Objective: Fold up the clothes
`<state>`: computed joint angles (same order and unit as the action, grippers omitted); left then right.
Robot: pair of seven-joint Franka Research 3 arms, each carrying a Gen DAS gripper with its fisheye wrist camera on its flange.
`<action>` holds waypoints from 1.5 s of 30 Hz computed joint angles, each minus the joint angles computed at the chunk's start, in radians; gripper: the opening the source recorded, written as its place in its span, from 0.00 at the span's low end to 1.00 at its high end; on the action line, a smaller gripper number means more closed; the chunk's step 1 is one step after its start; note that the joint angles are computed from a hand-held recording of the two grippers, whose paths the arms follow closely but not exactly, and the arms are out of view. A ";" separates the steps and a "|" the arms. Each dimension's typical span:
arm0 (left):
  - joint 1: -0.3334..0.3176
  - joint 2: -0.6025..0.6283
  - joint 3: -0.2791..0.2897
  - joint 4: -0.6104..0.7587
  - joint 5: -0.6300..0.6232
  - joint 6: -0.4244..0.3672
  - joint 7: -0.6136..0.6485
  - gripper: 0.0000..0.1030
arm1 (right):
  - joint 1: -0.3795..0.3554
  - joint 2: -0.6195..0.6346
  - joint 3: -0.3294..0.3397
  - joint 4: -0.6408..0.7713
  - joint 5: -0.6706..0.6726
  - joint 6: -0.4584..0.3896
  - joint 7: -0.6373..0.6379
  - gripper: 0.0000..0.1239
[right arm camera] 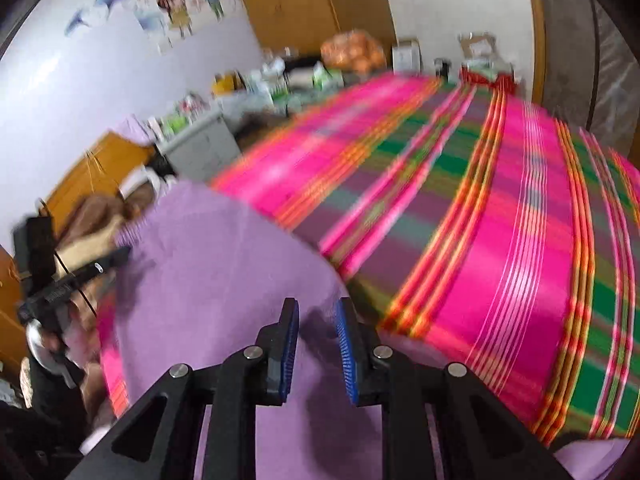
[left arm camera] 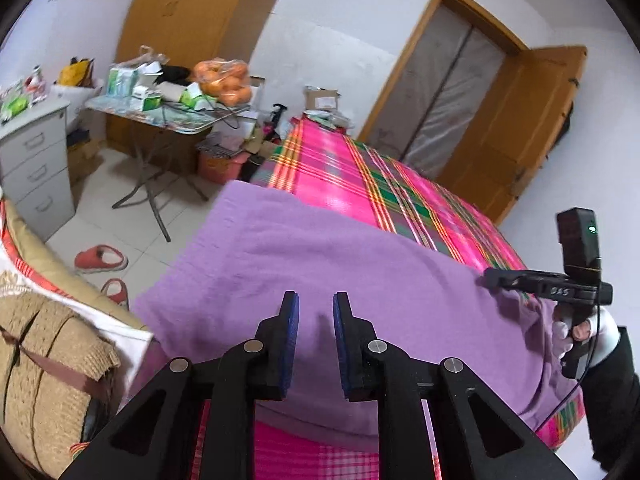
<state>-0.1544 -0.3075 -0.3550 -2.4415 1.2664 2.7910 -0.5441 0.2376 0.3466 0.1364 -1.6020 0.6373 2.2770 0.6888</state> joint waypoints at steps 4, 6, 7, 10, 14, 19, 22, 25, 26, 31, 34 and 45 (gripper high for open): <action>-0.009 0.000 0.005 -0.023 -0.046 0.002 0.016 0.18 | -0.005 -0.045 -0.040 -0.081 -0.004 0.136 0.073 0.15; -0.003 0.001 -0.003 -0.024 -0.031 0.010 -0.006 0.18 | -0.066 -0.117 -0.004 -0.158 0.126 0.134 -0.069 0.15; -0.003 0.005 -0.007 -0.020 -0.028 0.008 -0.009 0.18 | -0.092 -0.156 0.002 -0.195 0.201 0.087 -0.158 0.16; -0.005 0.049 -0.014 0.027 0.013 0.033 -0.020 0.18 | -0.089 -0.247 -0.028 -0.302 0.253 0.016 -0.276 0.19; -0.044 0.155 -0.001 0.127 0.025 0.081 0.062 0.18 | -0.054 -0.274 -0.057 -0.369 0.218 -0.017 -0.263 0.19; -0.105 0.281 0.045 0.268 -0.124 0.150 0.333 0.18 | -0.039 -0.300 -0.075 -0.438 0.272 -0.002 -0.268 0.18; -0.130 0.381 0.065 0.381 -0.313 0.193 0.601 0.19 | -0.040 -0.305 -0.085 -0.452 0.309 0.002 -0.263 0.18; -0.092 0.497 0.013 0.498 -0.659 0.137 0.993 0.19 | -0.042 -0.319 -0.092 -0.473 0.322 0.015 -0.265 0.18; -0.080 0.537 0.002 0.546 -0.722 0.093 1.074 0.19 | -0.043 -0.328 -0.095 -0.482 0.320 0.025 -0.264 0.18; -0.156 0.516 0.159 0.545 -0.665 0.022 0.916 0.15 | -0.055 -0.353 -0.114 -0.502 0.337 0.078 -0.236 0.18; -0.194 0.426 0.201 0.450 -0.513 0.028 0.754 0.15 | -0.072 -0.378 -0.133 -0.526 0.351 0.103 -0.223 0.19; -0.190 0.362 0.117 0.354 -0.127 0.158 0.410 0.17 | -0.144 -0.391 -0.186 -0.513 0.406 0.176 -0.056 0.33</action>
